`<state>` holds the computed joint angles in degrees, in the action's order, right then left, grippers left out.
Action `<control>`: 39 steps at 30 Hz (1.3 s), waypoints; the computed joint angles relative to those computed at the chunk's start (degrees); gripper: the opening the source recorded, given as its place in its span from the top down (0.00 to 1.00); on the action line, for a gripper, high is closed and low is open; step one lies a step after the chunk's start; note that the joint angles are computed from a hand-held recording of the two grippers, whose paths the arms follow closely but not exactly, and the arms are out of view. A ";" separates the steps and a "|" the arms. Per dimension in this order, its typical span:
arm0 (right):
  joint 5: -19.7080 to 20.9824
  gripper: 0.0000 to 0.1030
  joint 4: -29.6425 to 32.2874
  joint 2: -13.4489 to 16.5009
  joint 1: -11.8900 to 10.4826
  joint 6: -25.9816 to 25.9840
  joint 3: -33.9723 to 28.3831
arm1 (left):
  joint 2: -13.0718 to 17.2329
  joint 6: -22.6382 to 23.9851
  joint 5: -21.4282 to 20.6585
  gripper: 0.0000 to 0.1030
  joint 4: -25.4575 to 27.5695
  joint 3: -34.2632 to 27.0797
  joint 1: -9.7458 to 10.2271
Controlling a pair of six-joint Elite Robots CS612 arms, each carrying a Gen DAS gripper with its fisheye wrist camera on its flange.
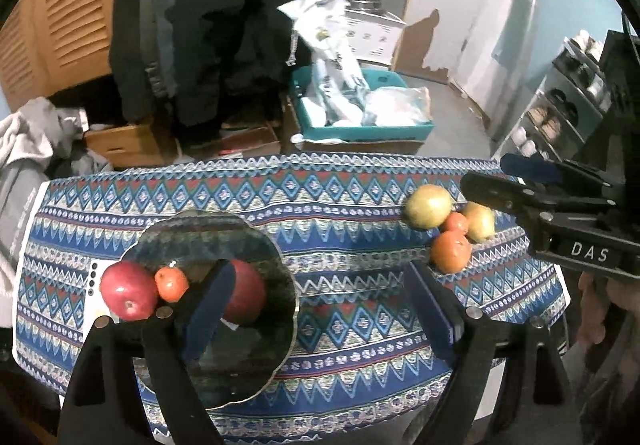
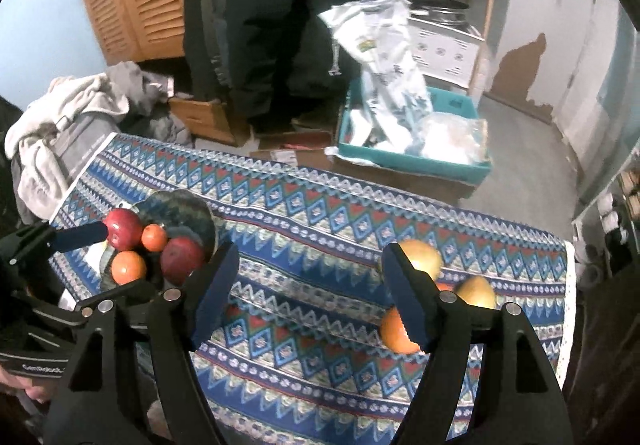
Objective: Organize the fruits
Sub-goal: 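Move both open tools back toward the remaining fruit on the tablecloth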
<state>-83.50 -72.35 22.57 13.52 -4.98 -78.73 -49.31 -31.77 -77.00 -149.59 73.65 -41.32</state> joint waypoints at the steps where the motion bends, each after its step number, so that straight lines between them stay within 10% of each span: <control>1: -0.04 0.28 0.20 0.14 -0.20 0.09 -0.41 | 0.23 0.43 -0.16 0.15 0.29 -0.46 -0.19; 39: -4.51 0.28 5.35 4.92 -8.42 6.03 -11.71 | 8.74 8.13 -4.60 0.15 8.42 -16.35 -3.45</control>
<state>-88.01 -66.99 27.49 5.10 1.06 -90.44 -40.57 -23.65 -81.60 -141.17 57.30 -44.77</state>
